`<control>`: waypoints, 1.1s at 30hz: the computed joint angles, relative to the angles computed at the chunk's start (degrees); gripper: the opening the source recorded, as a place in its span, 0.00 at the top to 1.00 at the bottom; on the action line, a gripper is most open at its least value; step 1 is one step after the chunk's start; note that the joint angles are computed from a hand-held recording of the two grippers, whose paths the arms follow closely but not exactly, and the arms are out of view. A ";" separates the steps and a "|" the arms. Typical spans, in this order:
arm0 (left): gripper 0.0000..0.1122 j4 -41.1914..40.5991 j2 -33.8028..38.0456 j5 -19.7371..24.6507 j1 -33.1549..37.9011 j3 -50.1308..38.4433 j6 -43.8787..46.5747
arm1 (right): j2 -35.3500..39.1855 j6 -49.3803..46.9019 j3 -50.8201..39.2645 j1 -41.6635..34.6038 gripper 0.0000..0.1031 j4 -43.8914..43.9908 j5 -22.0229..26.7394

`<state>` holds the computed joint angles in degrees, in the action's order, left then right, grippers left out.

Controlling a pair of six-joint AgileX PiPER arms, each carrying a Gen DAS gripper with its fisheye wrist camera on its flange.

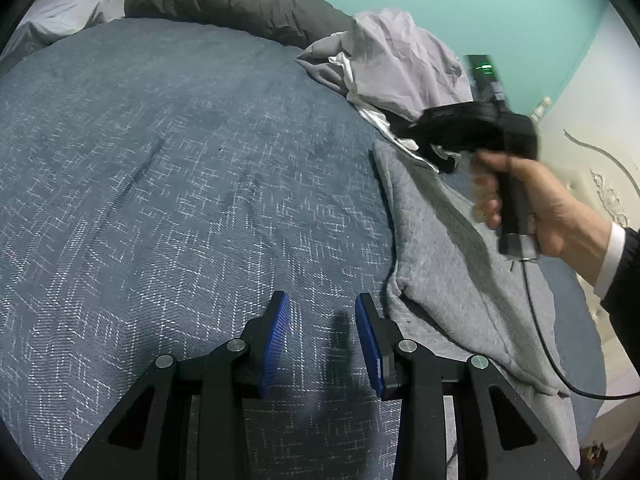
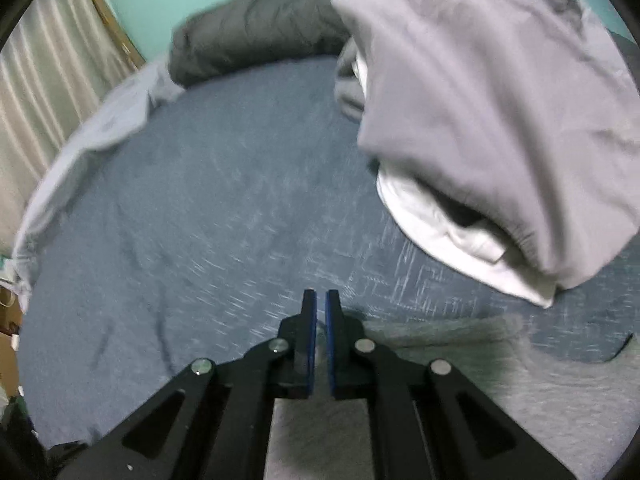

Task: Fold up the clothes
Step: 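Withdraw both grippers from the folded sweater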

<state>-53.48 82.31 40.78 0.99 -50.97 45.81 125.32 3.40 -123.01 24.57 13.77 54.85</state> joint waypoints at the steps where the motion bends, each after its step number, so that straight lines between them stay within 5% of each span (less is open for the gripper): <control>1: 0.66 -0.07 0.04 0.03 0.05 -0.09 -0.07 | -1.80 -1.66 2.22 -0.17 0.96 1.23 -0.45; 7: 0.66 0.61 -0.44 -0.60 -1.41 -0.13 -1.03 | -7.34 -9.75 13.13 -0.29 0.96 6.71 1.47; 18: 0.66 -0.78 0.61 0.53 -0.79 -0.23 0.51 | -10.81 -3.36 17.10 -0.72 0.96 1.04 -1.45; 27: 0.66 1.50 -3.07 -0.46 -4.03 0.76 -1.77 | -38.27 -5.90 41.31 -4.85 0.96 0.43 1.77; 33: 0.66 8.33 -8.16 2.56 -7.02 0.44 -9.57 | -59.84 -13.91 56.45 -15.65 0.95 2.71 12.11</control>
<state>-45.15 74.15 43.34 -6.03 -50.53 36.24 65.48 -10.51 -66.56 8.92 16.49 66.96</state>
